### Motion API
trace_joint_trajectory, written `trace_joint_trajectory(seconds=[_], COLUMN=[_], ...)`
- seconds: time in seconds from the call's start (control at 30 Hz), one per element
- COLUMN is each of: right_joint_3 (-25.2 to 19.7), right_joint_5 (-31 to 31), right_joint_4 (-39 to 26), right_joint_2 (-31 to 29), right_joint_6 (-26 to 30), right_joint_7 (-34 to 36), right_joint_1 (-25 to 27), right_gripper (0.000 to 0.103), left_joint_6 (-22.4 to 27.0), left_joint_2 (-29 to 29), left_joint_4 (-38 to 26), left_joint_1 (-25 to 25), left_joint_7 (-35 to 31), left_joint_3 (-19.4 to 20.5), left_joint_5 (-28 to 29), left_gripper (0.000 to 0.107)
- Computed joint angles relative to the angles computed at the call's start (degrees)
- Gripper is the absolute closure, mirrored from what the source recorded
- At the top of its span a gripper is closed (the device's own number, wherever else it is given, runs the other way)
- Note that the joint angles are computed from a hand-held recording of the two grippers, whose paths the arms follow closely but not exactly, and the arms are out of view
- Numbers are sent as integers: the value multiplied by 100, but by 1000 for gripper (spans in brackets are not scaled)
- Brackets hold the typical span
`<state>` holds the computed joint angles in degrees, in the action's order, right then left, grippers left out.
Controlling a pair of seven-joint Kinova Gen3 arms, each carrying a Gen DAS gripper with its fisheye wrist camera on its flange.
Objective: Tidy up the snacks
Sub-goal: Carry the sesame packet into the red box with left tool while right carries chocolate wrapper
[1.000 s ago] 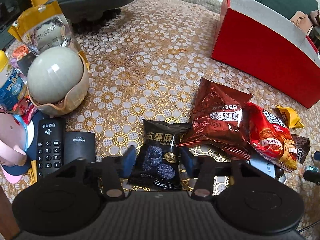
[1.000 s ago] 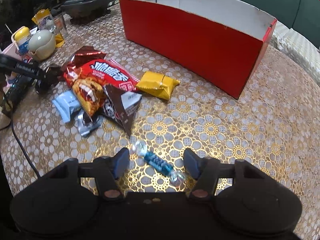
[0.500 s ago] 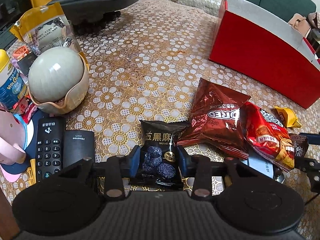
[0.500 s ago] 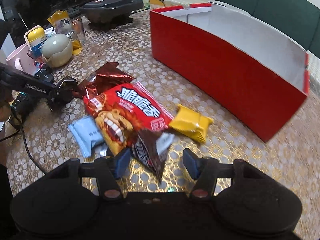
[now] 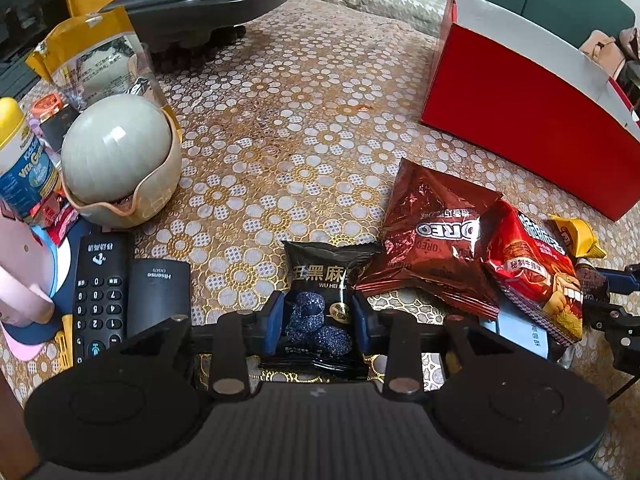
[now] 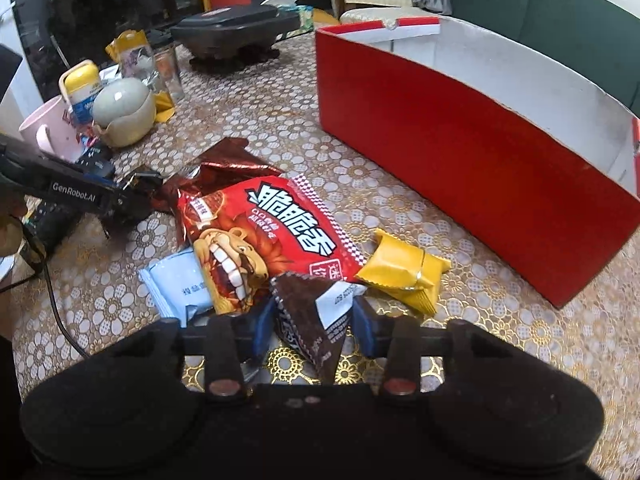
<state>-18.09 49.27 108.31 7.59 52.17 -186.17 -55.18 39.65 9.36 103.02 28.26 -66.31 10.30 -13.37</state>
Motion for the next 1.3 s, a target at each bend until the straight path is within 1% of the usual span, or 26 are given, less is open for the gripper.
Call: trace_joint_trajectory(seconds=[0.07,0.27,0.43,0.63,0.77,0.87,0.97,1.07,1.13,1.23,1.3], right_joint_3=[-21,-155,-345,-603,-742,-790,-832,-826,-807,-740,-670], right_joint_5=[98,271,338,341,327,328,356,383,407,398,341], right_joint_4=[18,44,-24,-199,-386,-544,-649,-713,-725,-688,-649], right_joint_2=[-15,-65,-201,-403,-538,-646,-733,-831,-888,-1005,-1084], right_joint_6=[118,565,1020,1723,2206,2519,2746,2869,2899,2790,2626], right_joint_7=[-220,-826,-1188,-1341,-1179,-871,-593,-260,-62,203,358], right_joint_1=[-83,-304,-489,-673,-684,-610,-497,-322,-178,104,329], right_gripper=[71,73,73,73,73,73,73,73,73,73,73], left_joint_6=[23,52,127,310,409,513,608,740,840,1006,1137], left_joint_2=[-27,-272,-608,-931,-1007,-924,-740,-474,-262,136,441], left_joint_4=[14,142,174,5,-256,-553,-899,-1329,-1637,-2174,-2597], left_joint_1=[12,5,-35,-47,32,154,366,637,831,1118,1245], left_joint_7=[44,212,240,134,90,105,235,336,381,370,250], left_joint_3=[-2,44,178,398,574,690,778,779,727,583,481], left_joint_5=[1,33,98,189,149,47,-271,-606,-790,-966,-911], left_gripper=[74,74,74,74,74,74,74,74,74,74,74])
